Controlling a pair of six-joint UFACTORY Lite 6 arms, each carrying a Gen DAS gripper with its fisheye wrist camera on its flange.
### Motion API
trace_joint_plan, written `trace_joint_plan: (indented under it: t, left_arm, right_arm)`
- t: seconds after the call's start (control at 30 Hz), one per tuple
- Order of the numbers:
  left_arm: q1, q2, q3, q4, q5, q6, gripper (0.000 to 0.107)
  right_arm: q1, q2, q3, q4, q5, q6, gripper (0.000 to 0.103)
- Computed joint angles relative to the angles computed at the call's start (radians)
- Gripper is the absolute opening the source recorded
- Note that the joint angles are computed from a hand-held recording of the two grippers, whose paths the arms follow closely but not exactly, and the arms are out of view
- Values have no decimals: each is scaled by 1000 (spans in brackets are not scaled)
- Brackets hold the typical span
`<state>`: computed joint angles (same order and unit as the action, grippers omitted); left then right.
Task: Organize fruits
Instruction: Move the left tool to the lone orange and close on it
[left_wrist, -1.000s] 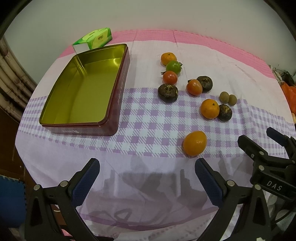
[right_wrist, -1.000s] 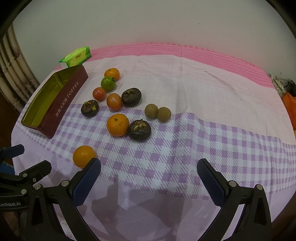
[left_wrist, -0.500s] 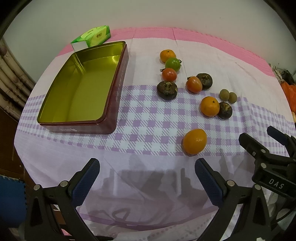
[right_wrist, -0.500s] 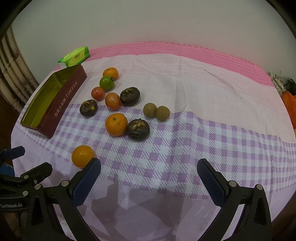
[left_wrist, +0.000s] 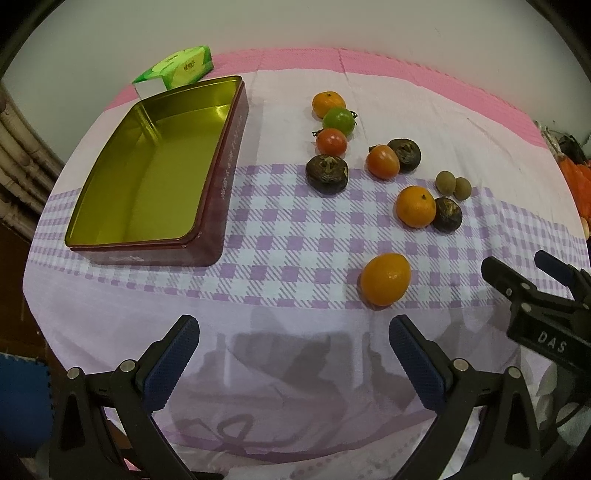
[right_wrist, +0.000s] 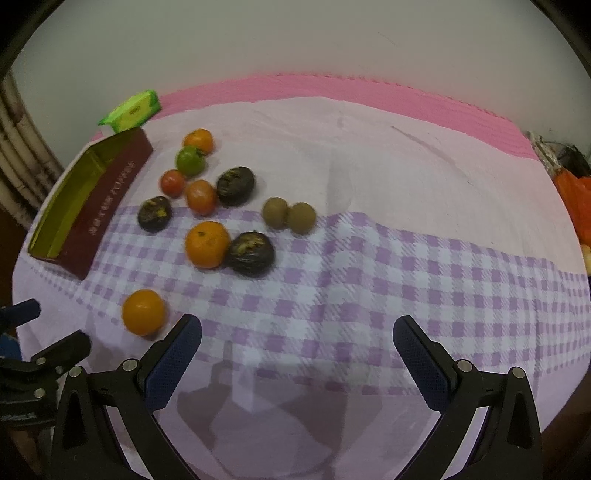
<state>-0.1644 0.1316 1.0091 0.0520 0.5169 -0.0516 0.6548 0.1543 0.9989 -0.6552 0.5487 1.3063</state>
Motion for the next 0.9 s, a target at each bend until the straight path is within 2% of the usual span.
trace_joint_plan:
  t: [0.43,0.63,0.7,0.9]
  left_arm:
    - [-59,129,91,-137,-3,198,102]
    - [-89,209,158,-192,-4,283,85]
    - [-94,237,184,-204,-7,294,75]
    - [-91,357,303,-218,23,306,55]
  right_arm:
    - [-112,20,-53,80,-26,-58,103]
    - [-140,31,-60,122,-53,-112,103]
    - [-142,44,-52,132,-56,-120,103]
    - [-159,88,-33,167,-84,-163,103]
